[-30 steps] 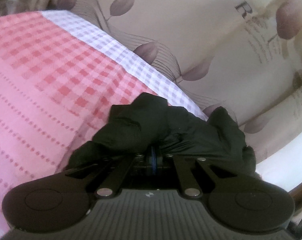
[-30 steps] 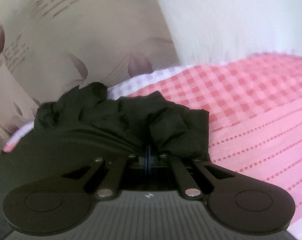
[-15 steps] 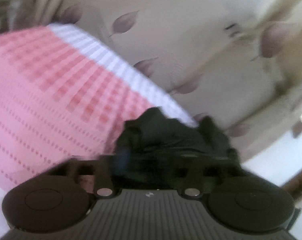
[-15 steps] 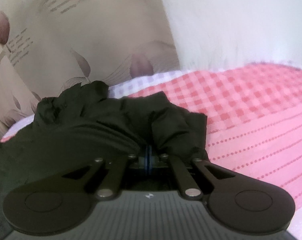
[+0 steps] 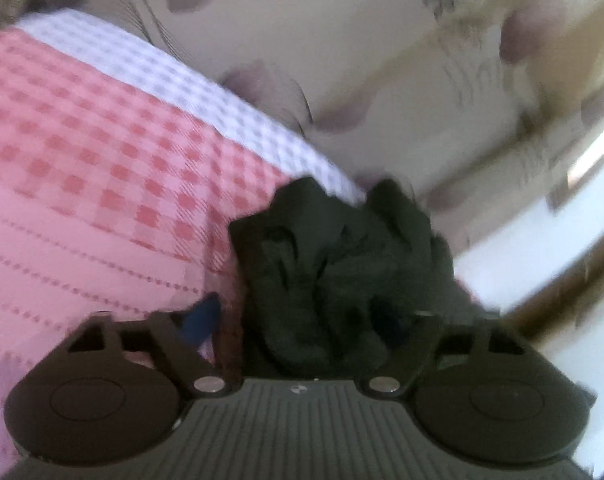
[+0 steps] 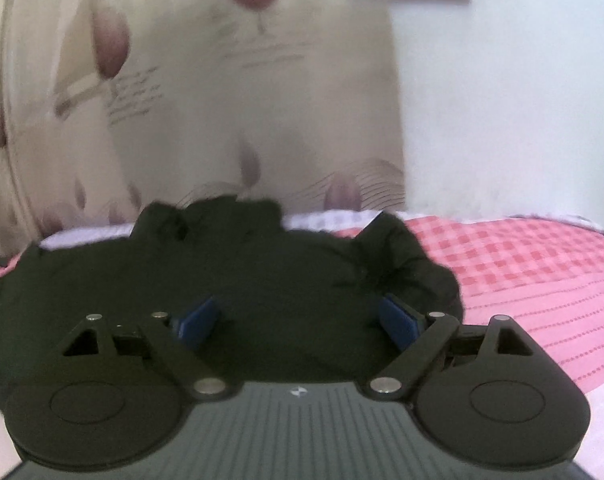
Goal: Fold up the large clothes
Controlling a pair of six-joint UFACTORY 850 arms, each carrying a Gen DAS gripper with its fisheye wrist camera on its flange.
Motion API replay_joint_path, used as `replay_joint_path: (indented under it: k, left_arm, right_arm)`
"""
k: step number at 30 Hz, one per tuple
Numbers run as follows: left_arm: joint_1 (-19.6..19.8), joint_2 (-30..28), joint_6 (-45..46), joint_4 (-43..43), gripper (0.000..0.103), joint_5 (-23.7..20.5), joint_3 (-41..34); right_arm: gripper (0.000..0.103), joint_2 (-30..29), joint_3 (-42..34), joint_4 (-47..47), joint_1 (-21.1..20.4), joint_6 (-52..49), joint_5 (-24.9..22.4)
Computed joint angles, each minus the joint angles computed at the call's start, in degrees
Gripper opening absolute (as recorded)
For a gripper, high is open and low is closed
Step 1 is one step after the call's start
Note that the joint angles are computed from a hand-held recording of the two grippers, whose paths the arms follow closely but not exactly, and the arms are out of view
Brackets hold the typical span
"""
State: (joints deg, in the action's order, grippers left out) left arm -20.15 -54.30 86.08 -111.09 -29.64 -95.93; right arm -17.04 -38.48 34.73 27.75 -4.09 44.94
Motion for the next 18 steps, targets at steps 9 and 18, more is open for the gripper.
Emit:
replay_joint_path:
  k: [9,18]
  left_arm:
    - [2.6,-8.7,-9.3,10.7,0.044,-14.0,-10.4]
    - [2.2,-10.3,-9.2,10.9,0.032,-15.9,-12.8]
  right_arm:
    - [0.089,0.6,-0.5,0.4,1.0,-0.4,0.7]
    - [0.09,-2.2,-0.4,-1.8,1.5,4.6,2.9]
